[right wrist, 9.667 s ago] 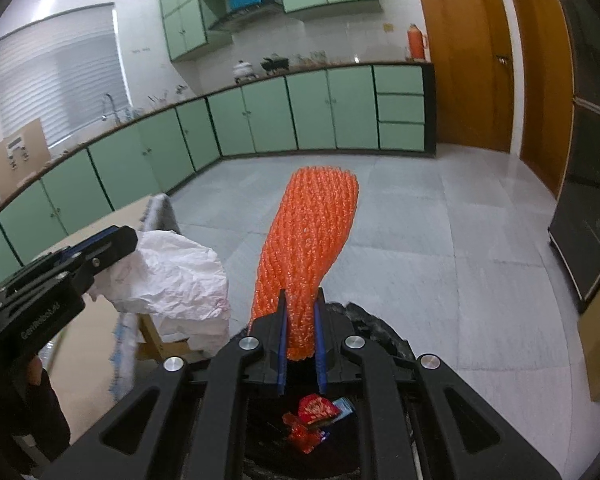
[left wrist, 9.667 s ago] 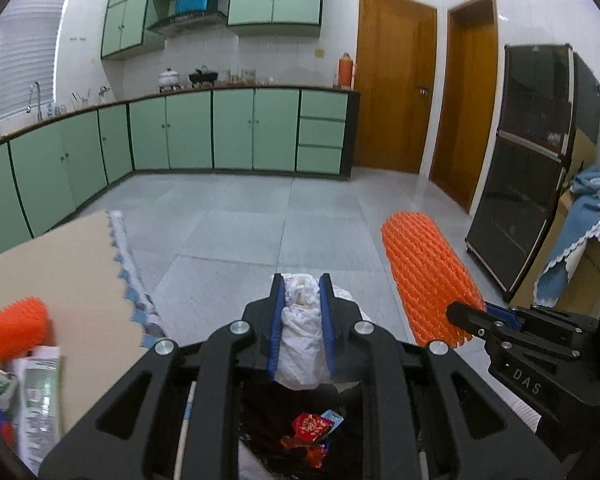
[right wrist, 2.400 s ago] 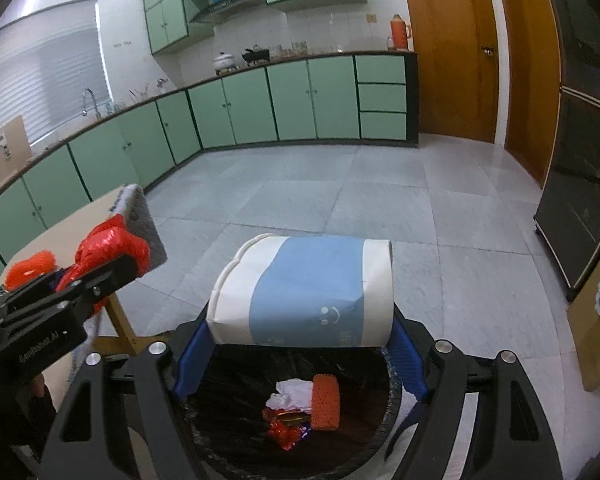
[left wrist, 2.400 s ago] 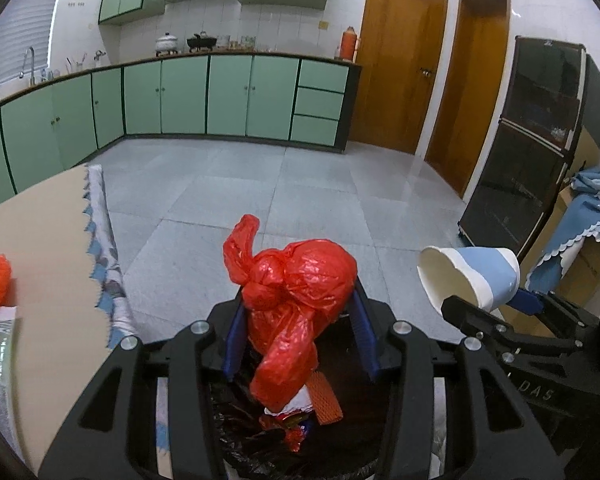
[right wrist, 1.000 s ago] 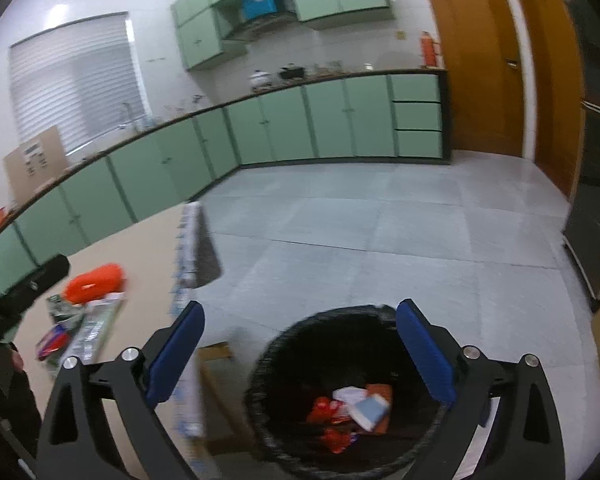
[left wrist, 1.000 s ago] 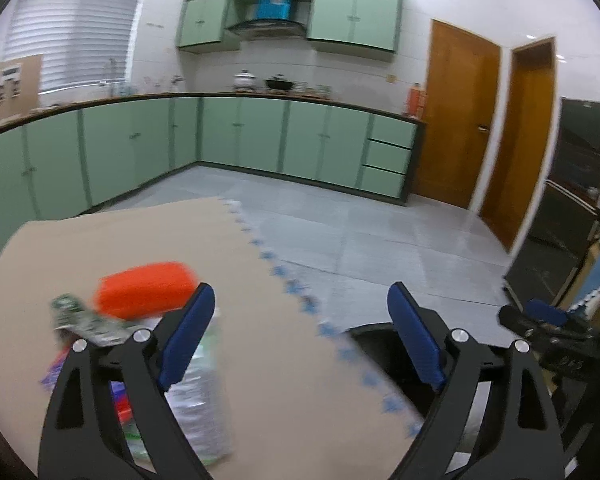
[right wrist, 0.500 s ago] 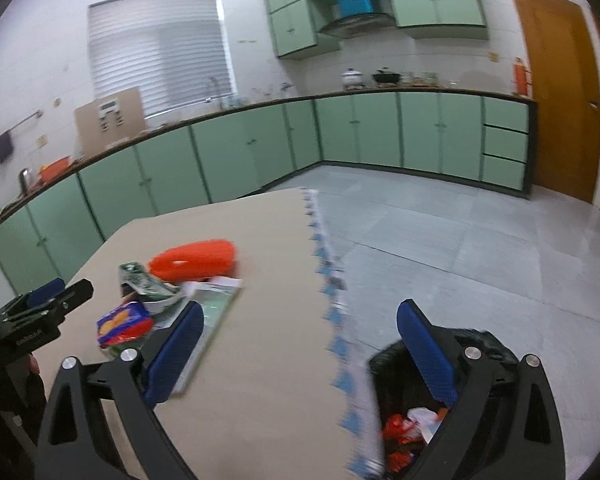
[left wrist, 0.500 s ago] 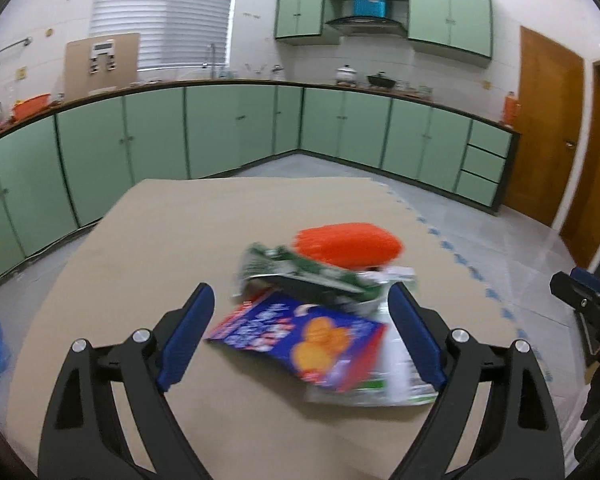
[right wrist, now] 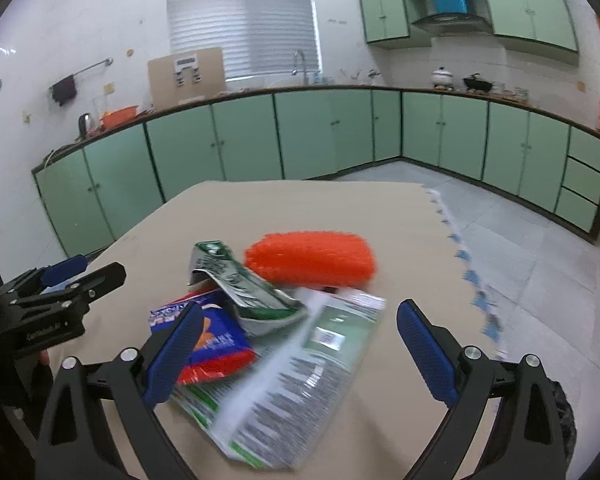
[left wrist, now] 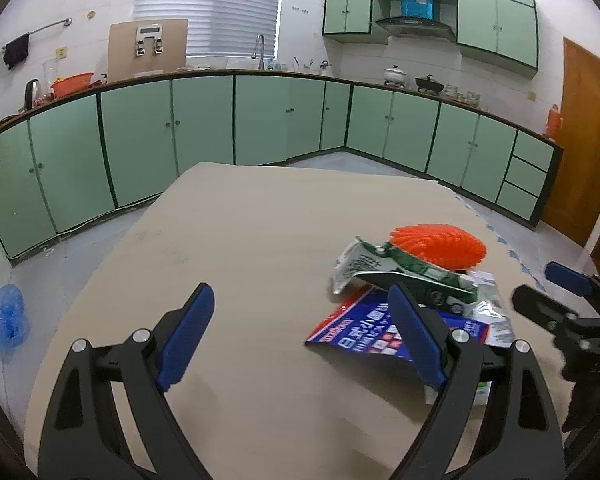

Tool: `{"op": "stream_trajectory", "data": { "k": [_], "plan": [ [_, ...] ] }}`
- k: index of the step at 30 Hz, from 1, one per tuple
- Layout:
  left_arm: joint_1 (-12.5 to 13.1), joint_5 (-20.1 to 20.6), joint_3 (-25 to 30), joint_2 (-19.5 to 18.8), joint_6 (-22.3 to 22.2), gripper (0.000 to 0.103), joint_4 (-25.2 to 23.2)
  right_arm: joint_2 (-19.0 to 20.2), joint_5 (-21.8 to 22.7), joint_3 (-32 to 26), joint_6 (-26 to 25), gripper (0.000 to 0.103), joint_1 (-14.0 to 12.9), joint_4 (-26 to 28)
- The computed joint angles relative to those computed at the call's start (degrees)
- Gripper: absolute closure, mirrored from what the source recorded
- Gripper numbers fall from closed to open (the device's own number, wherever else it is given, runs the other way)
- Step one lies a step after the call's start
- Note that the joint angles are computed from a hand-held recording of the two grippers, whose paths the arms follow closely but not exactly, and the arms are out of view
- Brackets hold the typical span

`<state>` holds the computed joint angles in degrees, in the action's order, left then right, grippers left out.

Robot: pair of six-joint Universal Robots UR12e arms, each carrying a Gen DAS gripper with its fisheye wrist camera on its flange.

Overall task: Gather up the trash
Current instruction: 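Close the right tool on the green milk carton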

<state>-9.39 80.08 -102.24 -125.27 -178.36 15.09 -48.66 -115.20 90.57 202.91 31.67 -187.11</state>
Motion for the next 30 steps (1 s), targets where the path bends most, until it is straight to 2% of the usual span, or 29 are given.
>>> {"op": "stream_trajectory", "data": {
  "k": [3, 14, 15, 18, 20, 24, 30],
  "plan": [
    [0.12, 0.53, 0.54, -0.35, 0.34, 0.017, -0.39, 0.93, 2.31, -1.96, -0.42, 0.008, -0.59, 2.95],
    [0.55, 1.72, 1.7, -0.82, -0.07, 0.017, -2.15, 2.05, 9.9, -4.86, -1.93, 0.01, -2.82, 8.29],
    [0.44, 1.77, 1.8, -0.86, 0.0, 0.017, -2.29, 2.17, 10.4, -5.06, -1.91, 0.012, -2.95, 8.54],
    [0.2, 1.67, 2.04, -0.97, -0.05, 0.017, -2.68, 2.14, 13.55, -5.14, -1.21, 0.025, -3.69, 9.61],
    [0.03, 1.67, 2.08, -1.07, 0.13, 0.017, -2.85, 1.86, 15.03, -4.6, -0.61, 0.044, -3.99, 9.51],
    [-0.29, 1.75, 2.27, -1.28, 0.55, 0.017, -3.46, 1.43, 17.28, -3.49, -0.33, 0.048, -4.37, 8.29],
    [-0.54, 1.48, 1.86, -1.12, 0.7, 0.017, -3.9, -0.07, 16.66, -0.37, 1.79, 0.049, -3.86, 4.83]
  ]
}}
